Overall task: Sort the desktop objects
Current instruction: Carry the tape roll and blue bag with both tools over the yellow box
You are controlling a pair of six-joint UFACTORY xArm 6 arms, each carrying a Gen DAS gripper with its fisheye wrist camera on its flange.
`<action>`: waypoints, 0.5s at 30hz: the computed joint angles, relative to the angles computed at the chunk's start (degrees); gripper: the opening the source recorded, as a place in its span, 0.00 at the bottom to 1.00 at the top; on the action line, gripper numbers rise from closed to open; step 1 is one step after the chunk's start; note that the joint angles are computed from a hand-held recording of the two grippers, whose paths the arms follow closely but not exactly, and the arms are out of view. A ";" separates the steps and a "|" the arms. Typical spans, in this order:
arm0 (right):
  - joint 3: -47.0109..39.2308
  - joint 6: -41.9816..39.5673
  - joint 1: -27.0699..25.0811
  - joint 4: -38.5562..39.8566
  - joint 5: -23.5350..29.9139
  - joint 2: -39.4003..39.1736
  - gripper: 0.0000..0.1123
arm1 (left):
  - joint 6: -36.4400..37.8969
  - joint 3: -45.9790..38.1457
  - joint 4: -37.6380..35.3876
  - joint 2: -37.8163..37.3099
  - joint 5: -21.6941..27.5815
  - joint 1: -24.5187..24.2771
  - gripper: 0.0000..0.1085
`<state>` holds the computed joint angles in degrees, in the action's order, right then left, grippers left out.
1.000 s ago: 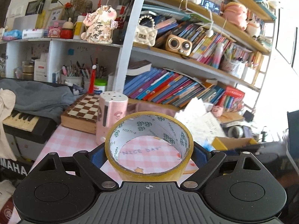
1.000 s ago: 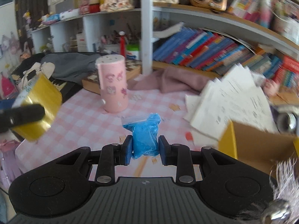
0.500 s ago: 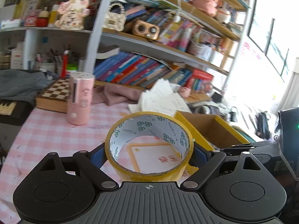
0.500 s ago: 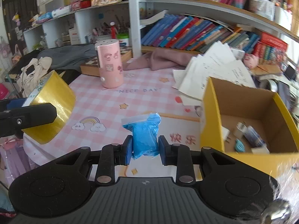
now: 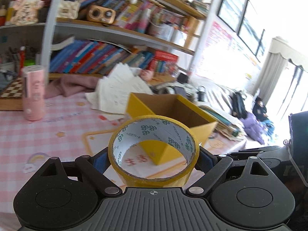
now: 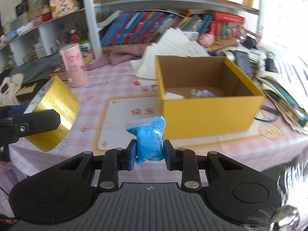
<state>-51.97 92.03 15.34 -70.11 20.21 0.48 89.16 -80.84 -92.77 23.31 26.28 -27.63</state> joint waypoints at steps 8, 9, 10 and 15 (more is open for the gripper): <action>7.64 4.17 -1.36 1.01 3.44 -7.05 0.24 | -1.73 -2.11 4.01 1.87 3.52 -2.52 0.85; 8.24 4.36 -1.78 1.01 3.52 -7.60 0.24 | -2.03 -2.58 4.42 2.26 3.63 -2.87 0.85; 8.86 4.55 -2.20 0.90 3.55 -8.18 0.24 | -2.50 -3.27 4.97 2.75 3.71 -3.28 0.85; 10.58 3.96 -5.10 1.10 2.38 -9.92 0.24 | -2.55 -5.83 5.89 4.20 3.02 -5.23 0.85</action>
